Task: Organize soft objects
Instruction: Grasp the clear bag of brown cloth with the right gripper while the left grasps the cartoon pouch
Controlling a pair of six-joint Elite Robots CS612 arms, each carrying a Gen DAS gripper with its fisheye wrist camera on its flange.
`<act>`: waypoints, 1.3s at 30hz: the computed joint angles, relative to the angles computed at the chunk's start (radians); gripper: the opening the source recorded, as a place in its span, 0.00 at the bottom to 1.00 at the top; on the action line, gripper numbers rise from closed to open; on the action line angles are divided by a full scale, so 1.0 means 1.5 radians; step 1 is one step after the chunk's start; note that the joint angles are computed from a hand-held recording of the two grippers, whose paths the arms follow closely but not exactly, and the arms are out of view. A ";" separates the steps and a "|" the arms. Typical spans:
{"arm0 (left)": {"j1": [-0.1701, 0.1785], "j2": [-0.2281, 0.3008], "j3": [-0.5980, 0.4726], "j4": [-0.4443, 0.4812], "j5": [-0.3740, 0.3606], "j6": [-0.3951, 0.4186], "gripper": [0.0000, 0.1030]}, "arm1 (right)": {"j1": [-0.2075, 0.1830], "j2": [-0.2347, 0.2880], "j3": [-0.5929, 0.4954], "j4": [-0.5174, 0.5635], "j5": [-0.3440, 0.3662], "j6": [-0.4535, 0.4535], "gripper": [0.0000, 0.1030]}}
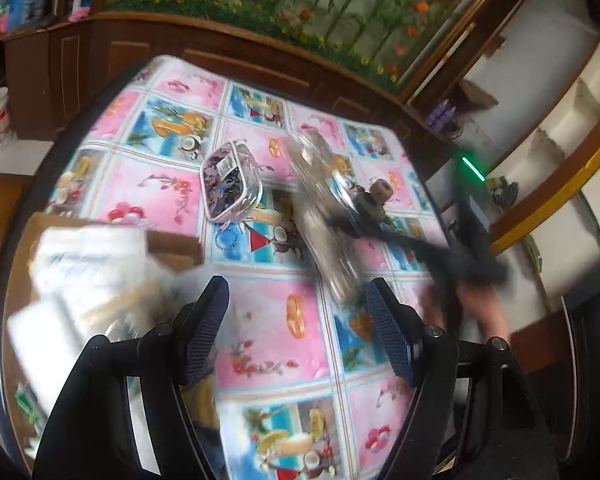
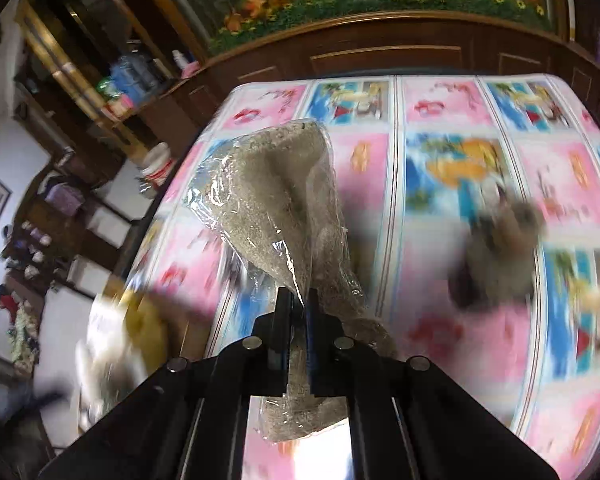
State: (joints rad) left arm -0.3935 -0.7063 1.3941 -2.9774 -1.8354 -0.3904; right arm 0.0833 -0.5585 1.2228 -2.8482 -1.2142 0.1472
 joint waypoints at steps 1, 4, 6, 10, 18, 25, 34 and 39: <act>-0.003 0.010 -0.025 0.034 0.017 -0.010 0.70 | 0.000 -0.005 0.018 -0.019 -0.001 0.007 0.04; -0.008 0.041 -0.097 0.110 0.043 -0.007 0.70 | -0.012 -0.023 0.084 -0.101 0.017 0.033 0.04; -0.012 0.065 -0.147 0.161 0.072 -0.016 0.70 | -0.022 -0.026 0.113 -0.153 0.027 0.047 0.04; -0.026 0.136 -0.284 0.287 0.169 -0.025 0.70 | -0.024 -0.012 0.108 -0.179 0.025 0.057 0.04; -0.025 0.233 -0.452 0.461 0.252 -0.020 0.50 | -0.031 -0.027 0.132 -0.134 0.042 0.011 0.06; -0.014 0.195 -0.382 0.365 0.186 -0.035 0.21 | -0.034 -0.022 0.135 -0.164 0.063 0.015 0.89; 0.017 0.016 -0.049 -0.035 -0.004 -0.070 0.21 | 0.013 0.003 0.091 -0.082 -0.096 -0.127 0.48; 0.035 -0.049 0.122 -0.222 -0.025 -0.117 0.21 | 0.029 -0.002 0.109 -0.120 -0.166 -0.148 0.20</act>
State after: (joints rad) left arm -0.3405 -0.7803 1.5767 -3.3109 -1.8723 -0.5653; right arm 0.1272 -0.5619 1.3861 -3.0279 -1.4624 -0.0755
